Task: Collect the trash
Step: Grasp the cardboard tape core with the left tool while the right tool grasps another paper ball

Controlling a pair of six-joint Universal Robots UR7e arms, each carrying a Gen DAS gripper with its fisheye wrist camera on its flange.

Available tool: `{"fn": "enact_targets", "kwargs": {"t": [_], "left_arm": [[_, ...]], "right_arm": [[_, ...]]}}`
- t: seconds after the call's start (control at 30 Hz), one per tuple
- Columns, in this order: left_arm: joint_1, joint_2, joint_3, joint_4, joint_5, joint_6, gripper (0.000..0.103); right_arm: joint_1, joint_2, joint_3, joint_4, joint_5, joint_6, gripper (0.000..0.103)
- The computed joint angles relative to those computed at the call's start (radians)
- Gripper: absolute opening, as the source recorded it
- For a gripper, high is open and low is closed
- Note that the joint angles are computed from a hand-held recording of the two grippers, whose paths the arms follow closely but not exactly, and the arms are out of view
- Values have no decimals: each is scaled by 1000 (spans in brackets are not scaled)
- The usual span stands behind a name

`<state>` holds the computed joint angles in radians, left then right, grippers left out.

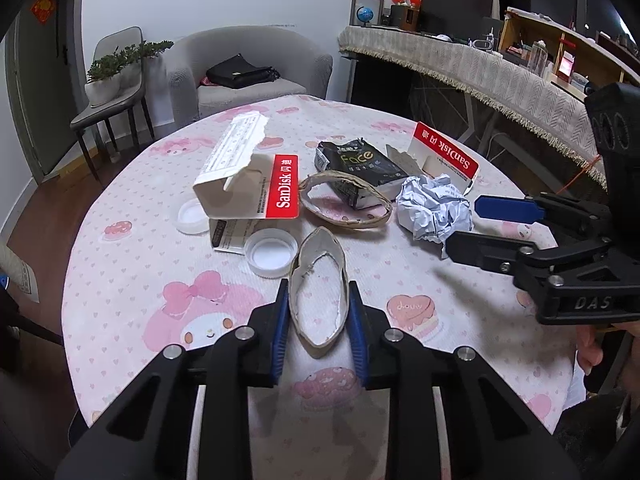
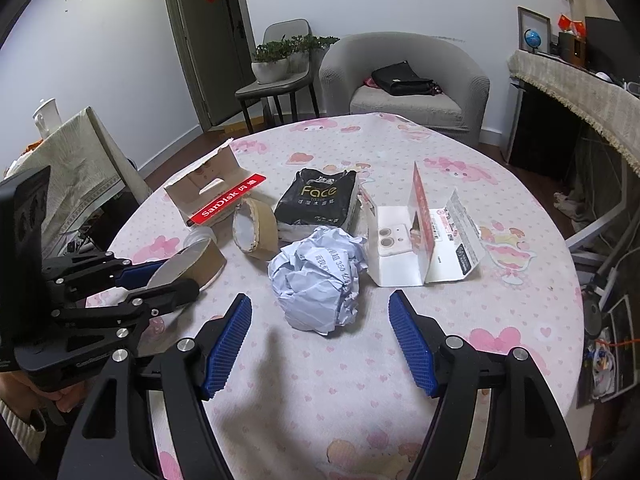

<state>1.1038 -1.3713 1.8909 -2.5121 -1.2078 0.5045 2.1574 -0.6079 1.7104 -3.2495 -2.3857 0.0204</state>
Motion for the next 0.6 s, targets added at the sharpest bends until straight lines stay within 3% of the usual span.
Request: {"fn": "enact_targets", "kwargs": {"t": [0.37,0.5,0.6], "left_arm": [[31,-37,-22,3,-44,-9,29],[40,-51,-28,8,-42,-3,29],[53,-62,-38,13,-46,-1,29]], "right_arm": [[-6,35,-69,75,-28,37,72],[-2,54,-102,117,-73,62,72],[-1,60,-117,144,-99,88,61]]}}
